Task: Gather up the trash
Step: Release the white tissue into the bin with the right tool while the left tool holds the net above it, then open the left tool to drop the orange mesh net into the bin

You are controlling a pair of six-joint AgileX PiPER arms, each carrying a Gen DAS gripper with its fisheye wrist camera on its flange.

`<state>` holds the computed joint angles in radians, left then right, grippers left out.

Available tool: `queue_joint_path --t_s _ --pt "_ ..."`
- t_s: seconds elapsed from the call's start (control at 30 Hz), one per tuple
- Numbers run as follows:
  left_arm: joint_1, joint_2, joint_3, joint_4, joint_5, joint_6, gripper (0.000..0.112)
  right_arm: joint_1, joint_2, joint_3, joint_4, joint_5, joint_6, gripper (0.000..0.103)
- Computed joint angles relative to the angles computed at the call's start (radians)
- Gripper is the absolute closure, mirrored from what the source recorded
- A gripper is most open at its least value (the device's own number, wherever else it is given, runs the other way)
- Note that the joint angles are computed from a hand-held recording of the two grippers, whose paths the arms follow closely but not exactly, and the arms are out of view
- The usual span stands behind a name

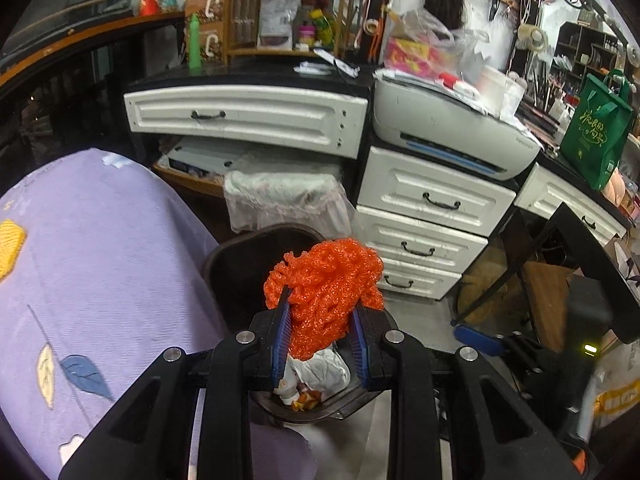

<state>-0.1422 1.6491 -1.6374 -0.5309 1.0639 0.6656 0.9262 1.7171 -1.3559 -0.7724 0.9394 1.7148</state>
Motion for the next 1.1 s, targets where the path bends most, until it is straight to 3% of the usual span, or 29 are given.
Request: queue_joint_path --t_s 0.3,0.63,0.73,0.9,1.1 --pt "-0.073 0.07 -0.038 0.078 0.013 -0.079 0.085 0.068 -0.059 0.041 -0.029 0.099 0.065 0.026" --pt "-0.114 0.115 -0.052 0.131 -0.002 -0.112 0.083 0.088 -0.098 0.099 -0.03 0.113 0.134 0.026" --pt "-0.118 0.122 -0.051 0.136 0.0 -0.11 0.077 0.09 -0.101 0.106 -0.028 0.113 0.14 0.026" --pt "-0.121 0.112 -0.036 0.134 -0.016 -0.096 0.057 0.089 -0.102 0.112 -0.026 0.106 0.15 0.026" --pt "-0.116 0.099 -0.02 0.117 -0.035 -0.076 0.045 0.094 -0.102 0.114 -0.026 0.11 0.159 0.026"
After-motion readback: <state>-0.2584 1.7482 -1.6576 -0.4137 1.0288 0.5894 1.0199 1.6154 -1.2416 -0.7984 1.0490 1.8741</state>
